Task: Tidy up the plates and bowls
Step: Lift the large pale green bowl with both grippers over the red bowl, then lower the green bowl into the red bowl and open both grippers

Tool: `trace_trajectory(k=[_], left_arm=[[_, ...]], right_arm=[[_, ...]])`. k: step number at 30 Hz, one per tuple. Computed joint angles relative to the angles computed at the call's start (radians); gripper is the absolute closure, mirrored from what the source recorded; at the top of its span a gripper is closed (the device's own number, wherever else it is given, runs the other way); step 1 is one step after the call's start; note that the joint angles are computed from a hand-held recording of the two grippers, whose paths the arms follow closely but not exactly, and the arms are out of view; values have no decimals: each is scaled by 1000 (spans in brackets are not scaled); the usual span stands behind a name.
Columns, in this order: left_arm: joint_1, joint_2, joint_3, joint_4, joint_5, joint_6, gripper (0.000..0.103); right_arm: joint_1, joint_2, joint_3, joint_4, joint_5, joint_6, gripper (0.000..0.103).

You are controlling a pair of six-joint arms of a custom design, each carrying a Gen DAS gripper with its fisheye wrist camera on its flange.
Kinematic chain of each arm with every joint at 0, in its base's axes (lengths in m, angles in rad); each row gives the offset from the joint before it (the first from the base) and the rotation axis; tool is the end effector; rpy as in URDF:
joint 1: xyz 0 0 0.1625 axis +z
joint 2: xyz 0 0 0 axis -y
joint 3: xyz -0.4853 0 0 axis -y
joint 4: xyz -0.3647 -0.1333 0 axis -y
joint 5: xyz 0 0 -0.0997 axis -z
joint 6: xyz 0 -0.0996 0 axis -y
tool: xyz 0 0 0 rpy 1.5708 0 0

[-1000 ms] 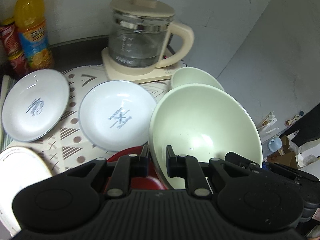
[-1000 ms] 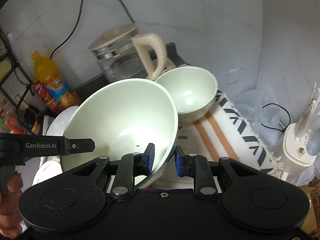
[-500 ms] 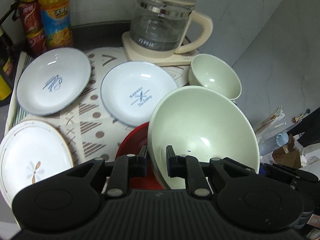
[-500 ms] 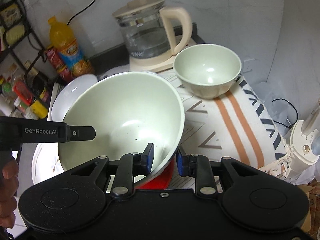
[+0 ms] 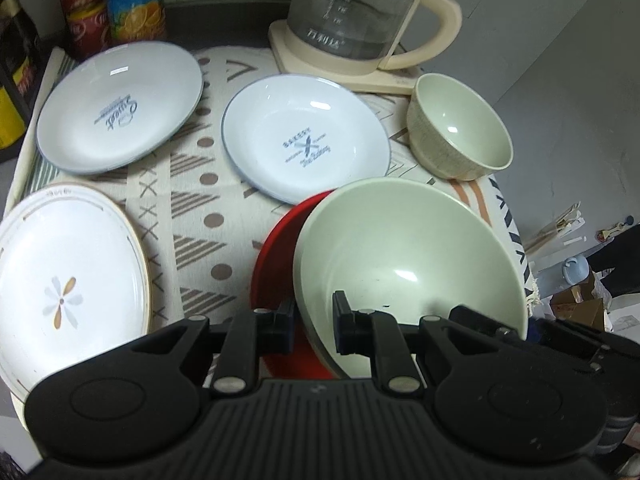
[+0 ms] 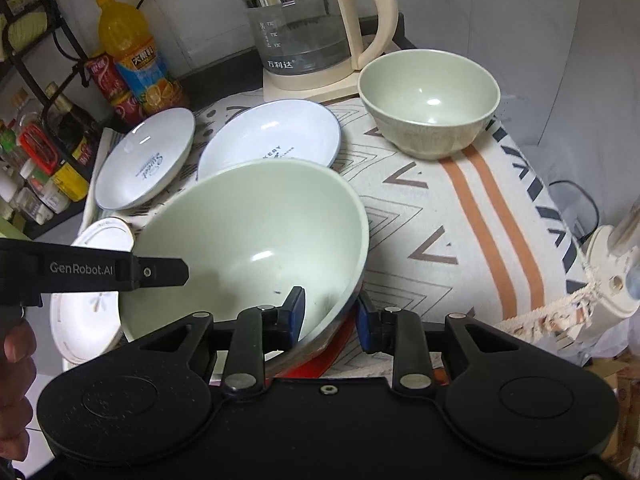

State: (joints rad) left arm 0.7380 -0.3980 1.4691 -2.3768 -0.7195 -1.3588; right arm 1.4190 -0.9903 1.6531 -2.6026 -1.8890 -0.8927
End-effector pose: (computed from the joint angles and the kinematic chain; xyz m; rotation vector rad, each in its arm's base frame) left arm -0.3786 -0.6258 -0.0590 -0.4845 2.3585 -0.8224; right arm -0.0020 -0.6884 0.2916 0.8944 -2.5243 0.2187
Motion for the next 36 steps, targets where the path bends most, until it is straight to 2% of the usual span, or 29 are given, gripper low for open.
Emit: trace_trajectory(k=[5,9,11,15,17,19,21,24,26,28,29,30,36], left_arm=[[9,2,10,-18,-11,0,87],[1,1,-11,78,36,-40,84],[1,-6,-3,62,36,-25,84],[0,-17,10,48,32,-25,84],[-5,-20,-1,100,44,-51,84],[-8,-28,12,74,47,-47,84],[-13,-34,16,72,57,-50,81],[-17,-38,11,71,76,-42,69],[-18,-36,3,67,88,-29,58],[-18,-30,-16,83,99,-22,49],[-16,-27,-27,93,104,-19,44],[-14,-23,-38,98,107,-11,43],[4,4,-90,34,124,100,35]], right_arm=[[5,17,1,-45,-12,-33,76],[6,29,-5,-77,-20,-42,86],[5,35,-13,-73,-23,-36,89],[0,40,-5,-86,-31,-33,90],[-1,37,0,-91,-28,-26,89],[-3,31,-5,-71,-12,-5,87],[-2,25,-7,-64,1,10,85],[-6,10,-17,-37,42,39,84],[-8,3,-25,-21,63,54,78],[-12,-2,-33,-12,92,63,64],[-15,-5,-34,-10,111,64,49],[-20,-9,-34,-16,136,65,40],[-28,7,-76,-34,170,109,38]])
